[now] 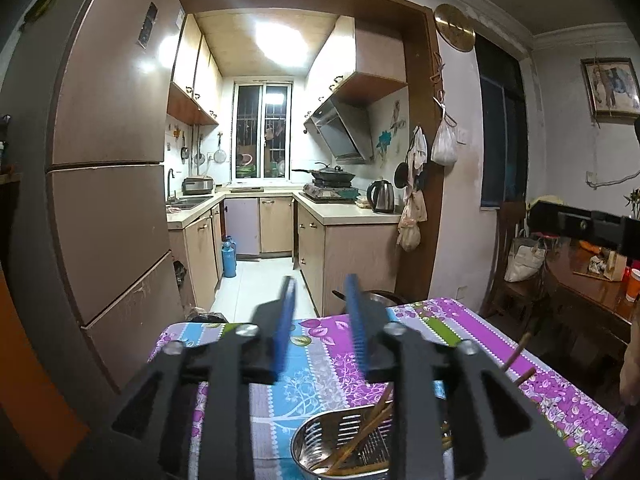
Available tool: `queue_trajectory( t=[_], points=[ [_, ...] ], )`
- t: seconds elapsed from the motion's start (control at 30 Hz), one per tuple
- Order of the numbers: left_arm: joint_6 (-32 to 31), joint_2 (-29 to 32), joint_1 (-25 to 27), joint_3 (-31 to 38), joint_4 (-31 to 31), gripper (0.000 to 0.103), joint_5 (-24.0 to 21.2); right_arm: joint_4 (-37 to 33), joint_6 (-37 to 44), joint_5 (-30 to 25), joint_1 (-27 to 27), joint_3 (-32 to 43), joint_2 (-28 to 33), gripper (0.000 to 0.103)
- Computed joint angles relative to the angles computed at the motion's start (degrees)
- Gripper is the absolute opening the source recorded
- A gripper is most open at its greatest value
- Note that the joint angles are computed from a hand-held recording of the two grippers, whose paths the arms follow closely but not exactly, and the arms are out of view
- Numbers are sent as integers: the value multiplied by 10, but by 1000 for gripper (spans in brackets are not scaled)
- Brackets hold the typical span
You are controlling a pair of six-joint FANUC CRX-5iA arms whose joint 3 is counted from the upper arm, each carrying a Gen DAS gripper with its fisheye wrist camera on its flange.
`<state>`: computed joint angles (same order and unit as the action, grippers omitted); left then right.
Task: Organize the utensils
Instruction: 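Open the left tool to drop its chopstick while the right tool lowers its chopstick into the holder, then lower both tools to the table toward the remaining wooden chopsticks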
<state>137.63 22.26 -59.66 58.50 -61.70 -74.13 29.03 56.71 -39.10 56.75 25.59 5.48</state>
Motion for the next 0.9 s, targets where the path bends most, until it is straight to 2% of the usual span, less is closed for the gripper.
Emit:
queue_trajectory(
  t=[0.1, 0.13, 0.17, 0.2, 0.27, 0.37, 0.47, 0.5, 0.57, 0.6, 0.63, 0.67, 0.7, 0.77, 0.87, 0.9],
  points=[
    [2, -8, -27, -1, -26, 39, -7, 47, -34, 14, 11, -32, -31, 9],
    [4, -14, -42, -5, -41, 43, -9, 71, -49, 22, 17, -50, -47, 13],
    [10, -25, -69, -17, -70, 51, -9, 99, -69, 31, 24, -74, -66, 17],
    [14, -34, -92, -30, -96, 60, -11, 144, -104, 47, 34, -115, -97, 28],
    [23, -51, -150, -60, -151, 68, -26, 232, -182, 69, 54, -200, -163, 37],
    [51, -74, -228, -118, -196, 75, -59, 362, -299, 79, 86, -328, -254, 46],
    [120, -91, -283, -188, -179, 75, -86, 453, -398, 24, 150, -455, -343, 46],
    [140, -90, -291, -200, -168, 75, -92, 475, -435, -18, 189, -506, -374, 46],
    [174, -78, -307, -224, -143, 75, -107, 489, -477, -79, 244, -562, -402, 46],
    [189, -65, -313, -228, -128, 74, -119, 486, -505, -123, 285, -596, -417, 46],
    [217, -60, -312, -241, -94, 70, -110, 477, -534, -163, 323, -623, -429, 46],
    [232, -56, -310, -249, -74, 58, -100, 471, -554, -188, 348, -641, -435, 46],
    [245, -47, -306, -252, -50, 54, -94, 462, -584, -228, 385, -664, -440, 46],
    [237, -31, -298, -249, -21, 37, -83, 442, -619, -281, 437, -691, -440, 44],
    [237, -13, -286, -244, -1, 25, -84, 432, -655, -329, 487, -712, -432, 36],
    [239, -7, -286, -242, -1, 25, -88, 427, -668, -343, 504, -719, -427, 32]
  ],
)
